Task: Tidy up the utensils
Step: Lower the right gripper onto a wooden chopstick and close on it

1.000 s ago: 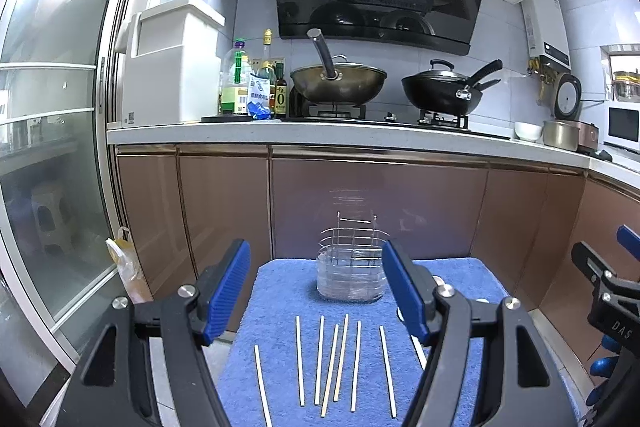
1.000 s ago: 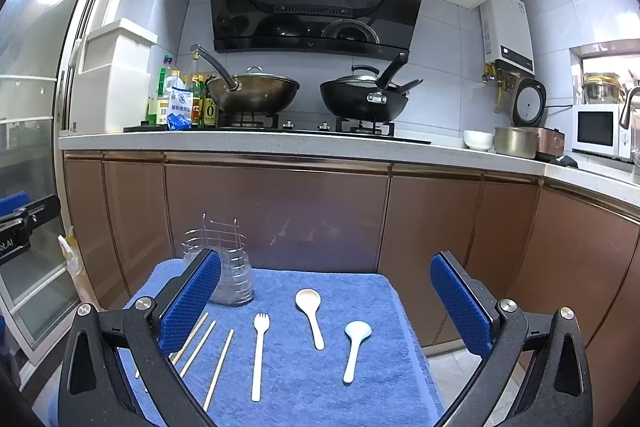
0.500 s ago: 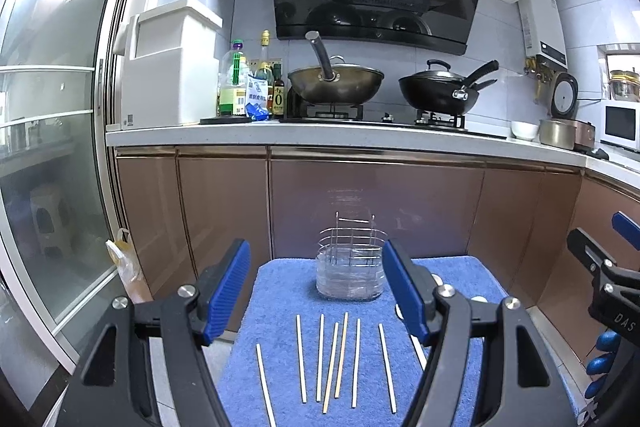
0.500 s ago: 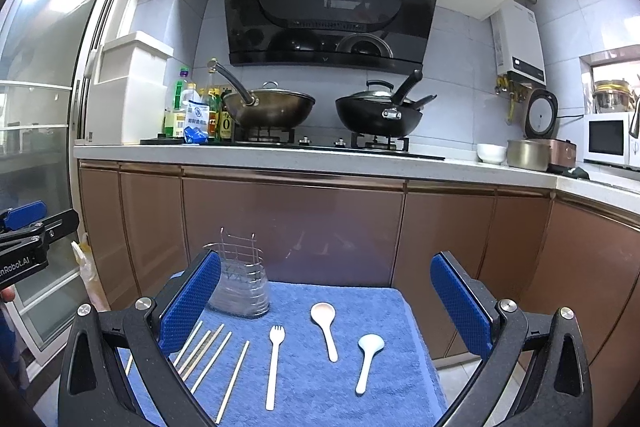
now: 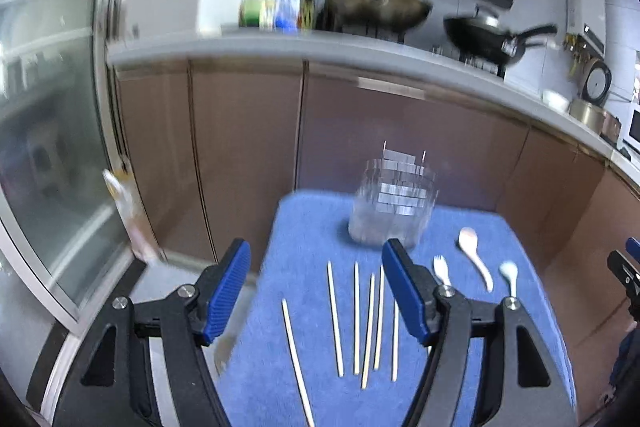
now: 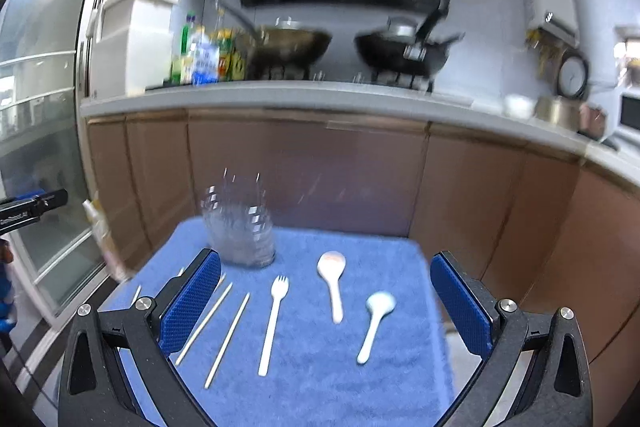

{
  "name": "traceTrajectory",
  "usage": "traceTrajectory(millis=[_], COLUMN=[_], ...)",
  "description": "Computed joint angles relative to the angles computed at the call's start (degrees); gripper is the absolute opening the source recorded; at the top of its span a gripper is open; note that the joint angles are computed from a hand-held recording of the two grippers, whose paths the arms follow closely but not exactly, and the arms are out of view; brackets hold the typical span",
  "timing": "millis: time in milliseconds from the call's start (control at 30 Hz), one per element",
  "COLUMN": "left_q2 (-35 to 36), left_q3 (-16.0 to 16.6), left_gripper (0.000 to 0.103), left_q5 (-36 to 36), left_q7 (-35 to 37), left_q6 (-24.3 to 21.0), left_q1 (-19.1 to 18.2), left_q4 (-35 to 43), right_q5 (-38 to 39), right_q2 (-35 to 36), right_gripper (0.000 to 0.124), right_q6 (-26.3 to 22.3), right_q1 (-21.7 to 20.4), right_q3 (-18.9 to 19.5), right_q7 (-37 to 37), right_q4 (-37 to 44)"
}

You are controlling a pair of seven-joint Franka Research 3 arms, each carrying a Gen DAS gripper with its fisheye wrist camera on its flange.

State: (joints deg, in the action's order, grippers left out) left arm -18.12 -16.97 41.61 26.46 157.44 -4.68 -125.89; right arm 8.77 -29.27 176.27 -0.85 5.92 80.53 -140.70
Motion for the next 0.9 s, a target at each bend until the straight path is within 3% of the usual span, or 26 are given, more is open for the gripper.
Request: traceTrajectory(millis=[133, 233, 333, 533, 600, 733, 900], left_q2=[4.8, 9.8, 14.9, 26.5, 29.5, 36.1, 42.1], left_q3=[4.3, 7.6, 7.8, 4.7, 4.1, 2.8, 1.7], left_gripper=[0.067, 0.066, 0.065, 0.043, 0.042, 0.031, 0.028], left_q5=[-10.2, -23.9, -34.0, -48.6, -48.8, -50.1, -50.8], left_q7=[10.4, 22.6, 32.9, 48.0, 48.7, 50.0, 51.2], left_q6=[0.8, 1.5, -0.7, -10.7, -12.4, -17.1, -21.7], left_q1=[-4.0, -7.8, -8.8, -6.2, -5.7, -4.5, -3.8], left_q4=[0.9, 3.2, 7.6, 20.3, 23.1, 30.4, 37.8], right_q5=[2.5, 7.4, 15.4, 24.9, 25.7, 25.5, 24.1], right_q2=[5.0, 9.2, 14.1, 24.8, 27.5, 32.9, 38.3], right_gripper=[0.094, 0.079, 0.062, 0.038, 0.034, 0.026, 0.022], right_q6=[-6.3, -11.3, -18.3, -30.4, -33.0, -38.2, -42.8], right_q1=[4.8, 9.3, 13.1, 12.6, 11.3, 8.9, 7.4], right_q3=[-5.8, -10.1, -13.1, -11.9, -10.7, -8.1, -6.2], right_q7=[-4.0, -9.0, -15.8, -22.5, -22.3, -20.5, -18.0], right_q4=[4.0, 7.8, 12.9, 23.2, 25.8, 31.5, 37.3])
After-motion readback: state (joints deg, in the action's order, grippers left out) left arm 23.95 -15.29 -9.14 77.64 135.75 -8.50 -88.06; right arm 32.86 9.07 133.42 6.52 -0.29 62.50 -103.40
